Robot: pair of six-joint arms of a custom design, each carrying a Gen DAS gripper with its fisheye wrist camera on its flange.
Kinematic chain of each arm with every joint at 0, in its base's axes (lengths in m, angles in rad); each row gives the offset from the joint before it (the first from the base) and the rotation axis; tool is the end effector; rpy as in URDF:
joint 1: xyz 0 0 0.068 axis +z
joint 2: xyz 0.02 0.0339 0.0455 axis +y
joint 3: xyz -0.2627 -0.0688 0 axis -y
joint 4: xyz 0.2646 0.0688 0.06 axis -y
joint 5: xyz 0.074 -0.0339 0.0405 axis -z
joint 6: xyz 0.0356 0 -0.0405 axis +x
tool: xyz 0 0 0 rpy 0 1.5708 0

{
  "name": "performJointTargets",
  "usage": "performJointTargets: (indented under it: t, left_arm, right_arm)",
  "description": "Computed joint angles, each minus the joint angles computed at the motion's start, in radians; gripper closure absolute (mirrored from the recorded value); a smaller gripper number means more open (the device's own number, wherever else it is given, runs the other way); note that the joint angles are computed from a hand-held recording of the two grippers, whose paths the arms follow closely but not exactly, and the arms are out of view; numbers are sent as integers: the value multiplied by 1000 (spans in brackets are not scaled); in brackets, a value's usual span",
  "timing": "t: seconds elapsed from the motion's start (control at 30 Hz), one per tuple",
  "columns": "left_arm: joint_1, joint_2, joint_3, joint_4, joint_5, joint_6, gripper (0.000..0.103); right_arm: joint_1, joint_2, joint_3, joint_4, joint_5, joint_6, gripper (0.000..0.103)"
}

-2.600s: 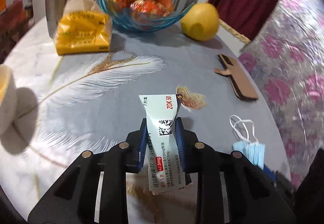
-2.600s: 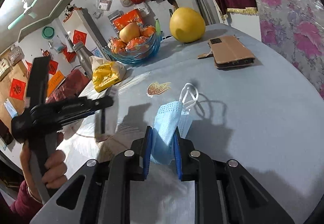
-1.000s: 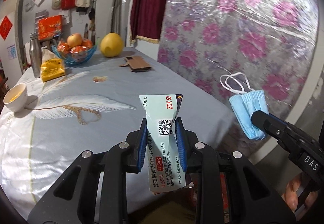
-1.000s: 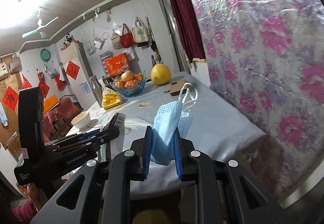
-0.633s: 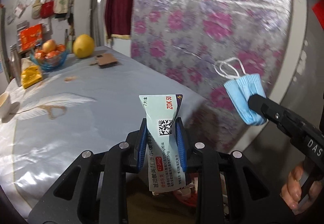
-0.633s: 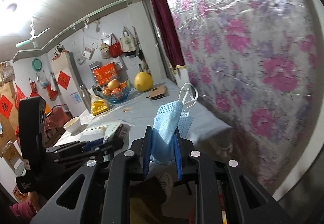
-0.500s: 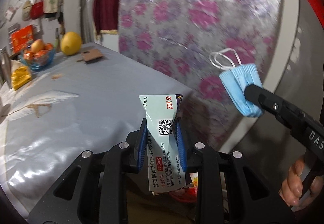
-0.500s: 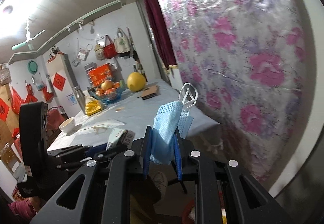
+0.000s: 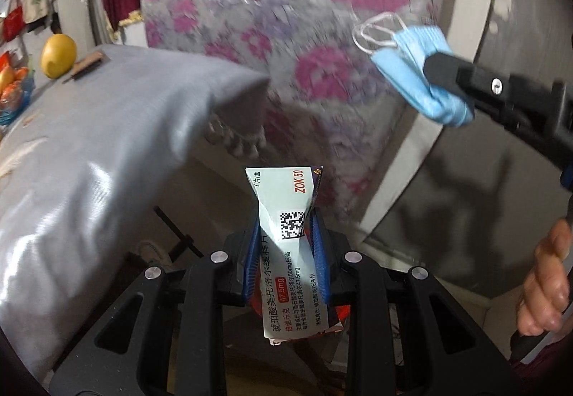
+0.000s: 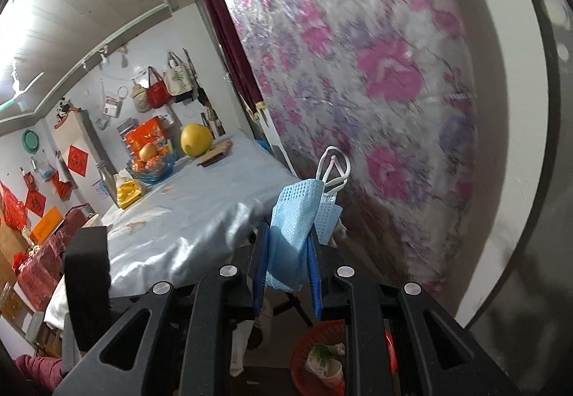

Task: Collect trash
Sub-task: 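Carry the tube box with the left tool while the right carries the mask to the wastebasket, then open both tools to drop the box and mask into the wastebasket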

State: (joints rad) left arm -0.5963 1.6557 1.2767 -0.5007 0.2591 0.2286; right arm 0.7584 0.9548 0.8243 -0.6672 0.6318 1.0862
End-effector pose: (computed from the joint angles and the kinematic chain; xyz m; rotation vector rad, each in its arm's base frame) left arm 0.3088 -0.2206 0.2496 1.0948 2.2136 -0.4783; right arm 0.1670 0.1292 0.2794 0.6421 2.1044 0.2770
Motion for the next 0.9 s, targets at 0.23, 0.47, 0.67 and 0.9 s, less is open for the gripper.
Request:
performJointTargets:
  t: [0.23,0.47,0.67,0.9]
  left_arm:
    - [-43,125,41,-10,-21,15,75]
    - [-73,223,80,-24,-38,31,75]
    - [-78,262,113,-54,-43,37,63]
    - [-68,162,22,27,-70,39,21]
  right_arm:
    - [-47,-43,-109,40,-63,39,82]
    - [-87,-66,-195,91,-120,60,82]
    - [-98,-82,-229,120,-145,70,82]
    - [-93,-77,-254,141,-169,73,82]
